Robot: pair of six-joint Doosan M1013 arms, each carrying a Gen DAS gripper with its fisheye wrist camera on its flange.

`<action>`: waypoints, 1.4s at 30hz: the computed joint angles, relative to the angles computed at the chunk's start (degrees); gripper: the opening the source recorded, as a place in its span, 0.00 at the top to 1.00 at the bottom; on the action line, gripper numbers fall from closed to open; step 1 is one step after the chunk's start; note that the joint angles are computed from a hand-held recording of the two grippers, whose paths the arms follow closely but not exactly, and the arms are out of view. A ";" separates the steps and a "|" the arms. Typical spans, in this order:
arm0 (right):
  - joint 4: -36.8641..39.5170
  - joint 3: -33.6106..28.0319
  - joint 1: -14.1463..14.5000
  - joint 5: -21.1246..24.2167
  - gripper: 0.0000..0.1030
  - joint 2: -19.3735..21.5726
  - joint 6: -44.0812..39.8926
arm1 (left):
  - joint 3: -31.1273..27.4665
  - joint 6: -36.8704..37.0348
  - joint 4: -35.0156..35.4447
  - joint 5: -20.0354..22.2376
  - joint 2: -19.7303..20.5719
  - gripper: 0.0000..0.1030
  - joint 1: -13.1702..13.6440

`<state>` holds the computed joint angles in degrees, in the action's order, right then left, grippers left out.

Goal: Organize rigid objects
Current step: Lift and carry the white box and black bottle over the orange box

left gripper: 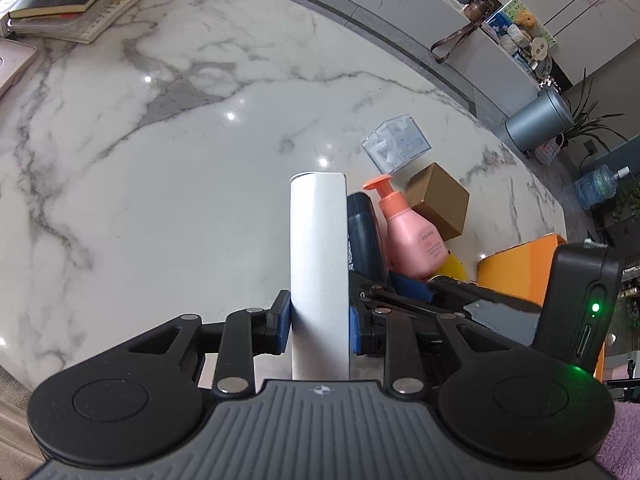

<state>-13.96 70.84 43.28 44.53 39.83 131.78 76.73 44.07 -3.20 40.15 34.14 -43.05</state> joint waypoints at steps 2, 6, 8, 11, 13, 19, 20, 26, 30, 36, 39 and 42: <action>1.64 1.88 -0.08 -2.34 0.65 -1.12 3.08 | 0.35 -0.53 0.77 -0.14 -0.48 0.70 -0.18; 1.66 5.58 0.40 -5.90 0.65 -3.82 9.49 | 0.97 -0.95 1.63 -0.34 -1.41 0.70 -0.61; 0.90 8.38 0.65 -9.54 0.65 -5.98 13.37 | 1.23 -0.60 1.70 -0.50 -2.01 0.70 -0.95; -4.28 12.08 1.50 -13.48 0.65 -9.42 20.95 | 1.39 1.99 -0.93 -1.56 -2.86 0.70 -1.25; -10.89 14.59 2.30 -15.36 0.65 -11.94 28.57 | 0.98 4.76 -3.12 -2.43 -3.29 0.70 -1.64; -31.92 21.55 4.16 -14.36 0.65 -19.60 52.61 | -3.26 17.61 -13.61 -4.05 -2.59 0.70 -2.79; -34.34 22.52 4.36 -13.09 0.65 -20.67 55.60 | -4.52 20.14 -15.84 -3.83 -1.99 0.70 -2.96; -37.19 26.08 4.73 -3.02 0.65 -24.99 60.13 | -15.37 26.55 -20.97 1.63 4.59 0.70 -4.43; -36.24 28.62 4.04 -0.44 0.65 -26.38 61.75 | -23.31 26.28 -20.51 7.09 9.97 0.70 -5.61; -32.55 30.54 2.03 0.76 0.65 -25.89 59.39 | -33.94 22.79 -14.96 16.47 16.77 0.70 -7.65; -30.51 31.04 0.91 -0.43 0.65 -25.14 57.72 | -38.97 20.21 -10.91 21.27 19.98 0.70 -8.42; -28.85 31.34 -0.01 -2.25 0.65 -24.20 55.19 | -45.06 18.28 -5.33 27.37 23.47 0.70 -9.27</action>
